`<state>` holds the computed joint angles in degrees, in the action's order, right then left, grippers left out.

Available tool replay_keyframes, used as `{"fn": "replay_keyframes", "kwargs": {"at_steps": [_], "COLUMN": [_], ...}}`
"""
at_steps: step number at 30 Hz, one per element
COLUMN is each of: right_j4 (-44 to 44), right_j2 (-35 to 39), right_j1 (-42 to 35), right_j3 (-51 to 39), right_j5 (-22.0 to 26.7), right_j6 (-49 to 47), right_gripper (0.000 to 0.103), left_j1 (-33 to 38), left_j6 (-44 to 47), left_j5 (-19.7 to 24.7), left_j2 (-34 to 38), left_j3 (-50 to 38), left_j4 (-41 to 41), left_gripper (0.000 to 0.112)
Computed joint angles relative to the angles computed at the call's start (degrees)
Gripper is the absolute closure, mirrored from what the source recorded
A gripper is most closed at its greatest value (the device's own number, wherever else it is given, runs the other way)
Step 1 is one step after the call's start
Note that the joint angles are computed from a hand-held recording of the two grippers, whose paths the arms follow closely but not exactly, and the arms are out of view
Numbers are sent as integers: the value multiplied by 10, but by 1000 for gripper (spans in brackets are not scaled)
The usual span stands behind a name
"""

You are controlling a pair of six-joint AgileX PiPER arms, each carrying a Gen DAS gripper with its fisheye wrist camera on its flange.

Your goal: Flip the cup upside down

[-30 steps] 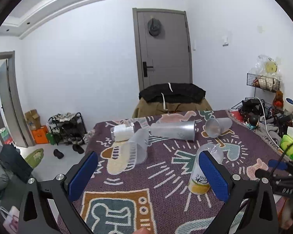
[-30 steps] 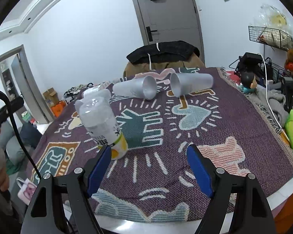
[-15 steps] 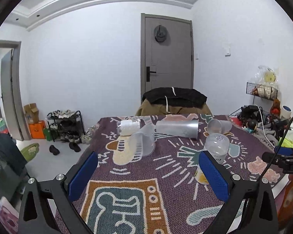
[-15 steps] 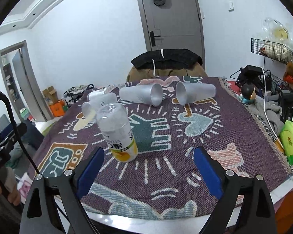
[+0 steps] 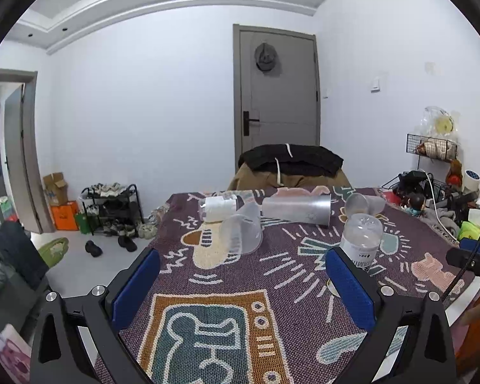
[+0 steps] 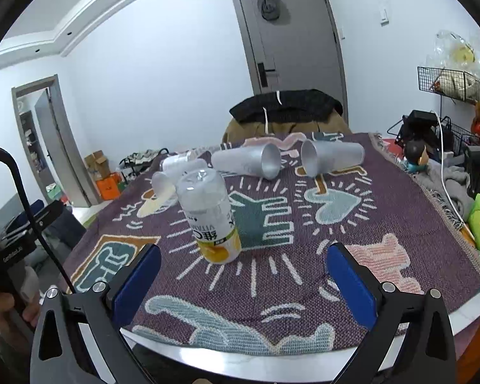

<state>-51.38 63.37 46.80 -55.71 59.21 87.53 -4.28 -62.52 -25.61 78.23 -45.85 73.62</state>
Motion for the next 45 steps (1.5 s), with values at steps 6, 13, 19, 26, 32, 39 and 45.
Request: {"fn": "replay_keyframes", "kwargs": {"at_steps": [6, 13, 19, 26, 32, 39, 45], "right_j4": [-26, -29, -14, -1, 5, 15, 12], "right_j2": [0, -4, -6, -5, -9, -13, -8], "right_j1": [18, 18, 4, -8, -13, -23, -17], "right_j3": [10, 16, 21, 30, 34, 35, 31], "right_j5": [0, -2, -17, -29, -29, -41, -30], "right_j6": [22, 28, 18, 13, 10, 4, 4], "right_gripper": [0, 0, 0, 0, 0, 0, 0], "left_j1": [18, 7, 2, -4, -6, -11, -8], "left_j6": [-3, 6, 18, 29, 14, 24, 28], "left_j5": [-12, -1, -1, 3, 5, 10, 6], "left_j2": [-5, -9, -12, -11, -6, -7, -10], "left_j3": [0, -2, 4, 6, 2, 2, 5], "left_j4": [1, -3, -7, -13, 4, 1, 0], "left_gripper": [9, 9, 9, 9, 9, 9, 9]}}
